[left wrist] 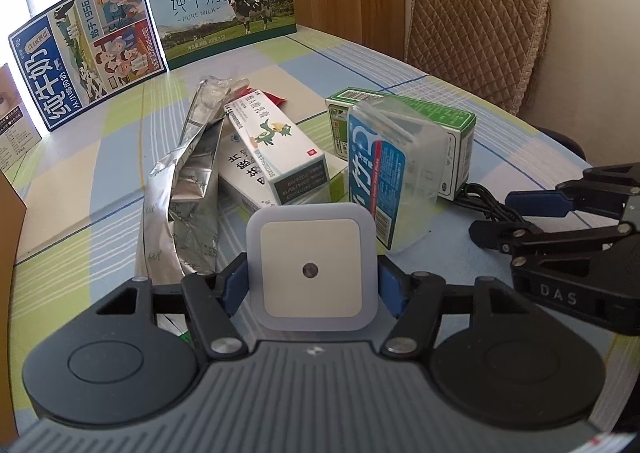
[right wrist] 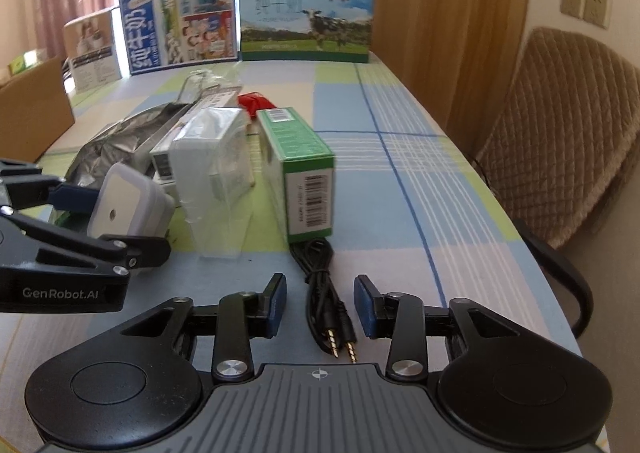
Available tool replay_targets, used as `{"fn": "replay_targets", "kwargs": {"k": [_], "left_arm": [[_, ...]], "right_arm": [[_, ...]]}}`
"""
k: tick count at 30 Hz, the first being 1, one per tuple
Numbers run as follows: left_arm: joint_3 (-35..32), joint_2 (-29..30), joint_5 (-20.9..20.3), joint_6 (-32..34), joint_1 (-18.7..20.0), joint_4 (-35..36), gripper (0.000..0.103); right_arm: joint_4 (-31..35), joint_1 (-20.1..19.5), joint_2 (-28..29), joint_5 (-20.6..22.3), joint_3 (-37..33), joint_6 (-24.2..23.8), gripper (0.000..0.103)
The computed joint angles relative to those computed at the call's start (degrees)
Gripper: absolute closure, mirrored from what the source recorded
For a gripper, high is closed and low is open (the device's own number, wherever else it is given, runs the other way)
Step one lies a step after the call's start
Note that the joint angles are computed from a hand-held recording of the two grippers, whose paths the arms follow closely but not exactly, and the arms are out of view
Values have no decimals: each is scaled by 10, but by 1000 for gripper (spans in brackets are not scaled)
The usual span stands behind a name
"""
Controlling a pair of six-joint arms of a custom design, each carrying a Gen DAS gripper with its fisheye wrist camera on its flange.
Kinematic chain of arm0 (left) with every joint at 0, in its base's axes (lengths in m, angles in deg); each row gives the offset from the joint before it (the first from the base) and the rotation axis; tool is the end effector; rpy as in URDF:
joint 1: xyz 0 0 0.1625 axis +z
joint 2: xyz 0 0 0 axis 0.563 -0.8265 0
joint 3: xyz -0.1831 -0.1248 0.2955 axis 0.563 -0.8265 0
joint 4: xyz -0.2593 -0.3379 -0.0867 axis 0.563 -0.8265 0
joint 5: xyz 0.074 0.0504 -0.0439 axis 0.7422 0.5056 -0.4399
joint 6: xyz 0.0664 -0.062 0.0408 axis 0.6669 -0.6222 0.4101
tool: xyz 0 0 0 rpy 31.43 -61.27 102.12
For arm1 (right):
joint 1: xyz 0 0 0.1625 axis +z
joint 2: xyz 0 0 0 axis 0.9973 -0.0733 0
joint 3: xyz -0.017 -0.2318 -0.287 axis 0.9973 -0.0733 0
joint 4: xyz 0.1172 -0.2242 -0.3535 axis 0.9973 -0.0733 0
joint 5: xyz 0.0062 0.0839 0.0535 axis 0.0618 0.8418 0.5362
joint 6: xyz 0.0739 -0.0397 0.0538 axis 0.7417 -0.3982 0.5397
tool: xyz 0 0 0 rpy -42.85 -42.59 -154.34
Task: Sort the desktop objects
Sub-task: 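Carry the night light and cable over the cardboard box with both tools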
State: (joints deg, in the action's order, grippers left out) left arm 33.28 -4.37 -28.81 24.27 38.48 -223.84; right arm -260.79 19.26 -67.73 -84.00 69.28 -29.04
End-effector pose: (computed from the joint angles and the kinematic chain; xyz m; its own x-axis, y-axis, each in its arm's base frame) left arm -0.0093 -0.6673 0.2058 -0.5825 0.3517 -0.7328 0.7223 0.6374 -0.2683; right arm 0.2540 -0.6438 -0.0744 -0.6748 -0.2029 0.7095 -0.6333 0.6529 -0.4156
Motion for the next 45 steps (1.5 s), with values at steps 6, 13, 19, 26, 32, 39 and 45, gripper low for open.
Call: {"fn": "replay_targets", "kwargs": {"k": [6, 13, 19, 26, 32, 39, 45], "left_arm": [[9, -10, 5, -16, -3, 10, 42], [51, -44, 12, -42, -14, 14, 42], [85, -77, 18, -57, -25, 13, 42], [111, -114, 25, -58, -42, -2, 42], [125, -149, 34, -53, -59, -18, 42], [134, -189, 57, -32, -76, -38, 42], [130, -224, 80, -11, -78, -51, 42]], "right_arm": [[11, 1, -10, -7, 10, 21, 88], [-13, 13, -35, -9, 51, 30, 88], [-42, 25, -48, -13, 79, 28, 88], [-74, 47, -60, -17, 100, 15, 88], [-94, 70, -68, -10, 105, 1, 88], [-92, 98, -60, 16, 81, -14, 88], [-69, 123, -34, 48, 31, -26, 88]]}}
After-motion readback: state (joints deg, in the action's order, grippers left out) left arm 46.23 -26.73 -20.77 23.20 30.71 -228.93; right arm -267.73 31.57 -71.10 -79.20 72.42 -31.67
